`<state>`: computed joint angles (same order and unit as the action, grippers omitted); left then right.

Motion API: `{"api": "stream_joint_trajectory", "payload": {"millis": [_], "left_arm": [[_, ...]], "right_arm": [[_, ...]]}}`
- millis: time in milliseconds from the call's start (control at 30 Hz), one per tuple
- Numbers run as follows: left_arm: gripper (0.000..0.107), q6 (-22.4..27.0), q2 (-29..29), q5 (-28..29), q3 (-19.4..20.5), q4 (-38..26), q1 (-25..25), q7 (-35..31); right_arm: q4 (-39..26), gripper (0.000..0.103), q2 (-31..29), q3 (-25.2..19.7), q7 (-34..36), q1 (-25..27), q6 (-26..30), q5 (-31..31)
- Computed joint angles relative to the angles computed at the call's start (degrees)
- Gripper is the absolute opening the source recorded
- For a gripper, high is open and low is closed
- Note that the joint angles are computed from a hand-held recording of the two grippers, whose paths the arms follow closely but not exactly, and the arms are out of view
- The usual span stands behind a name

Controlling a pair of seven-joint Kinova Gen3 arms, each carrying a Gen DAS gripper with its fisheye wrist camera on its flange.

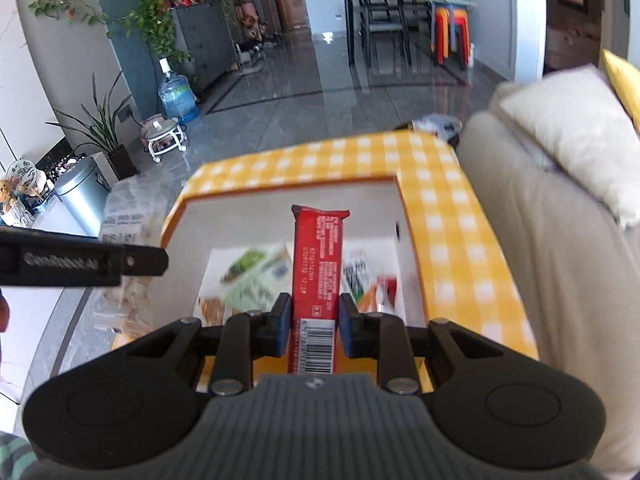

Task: Organize snacks
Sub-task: 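Carry the red bar and yogurt ball pack into the box with both tools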

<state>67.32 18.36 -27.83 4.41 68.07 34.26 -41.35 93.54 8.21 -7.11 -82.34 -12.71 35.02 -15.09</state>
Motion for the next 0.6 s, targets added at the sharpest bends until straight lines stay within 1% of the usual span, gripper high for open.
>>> {"api": "stream_joint_trajectory", "payload": {"millis": [100,200,267,400,500,600], "left_arm": [[0.061,-0.32,1.43,-0.10,-0.25,-1.19,-0.75,-1.75],[0.061,-0.37,3.12,1.09,-0.67,-2.61,-1.92,-3.74],[0.061,0.03,4.52,1.96,-0.93,-3.69,-2.58,-5.56],[0.061,-1.06,6.74,4.88,-1.37,-4.28,-4.44,-8.87],[0.061,0.06,9.33,5.72,-2.02,-5.84,-4.69,-11.04],[0.061,0.60,11.22,7.99,-2.34,-6.76,-5.80,-12.43]], "right_arm": [[-3.01,0.022,1.79,0.28,-0.70,-1.06,-0.04,2.39],[-5.83,0.022,4.14,0.56,-1.74,-2.08,0.37,5.18],[-7.89,0.022,6.31,1.04,-3.26,-3.11,1.03,7.40],[-12.28,0.022,11.28,1.45,-4.38,-4.65,3.03,10.98],[-14.84,0.022,14.66,1.82,-4.83,-6.01,4.03,13.42],[-17.11,0.022,17.53,1.80,-4.15,-6.77,5.25,14.95]]}}
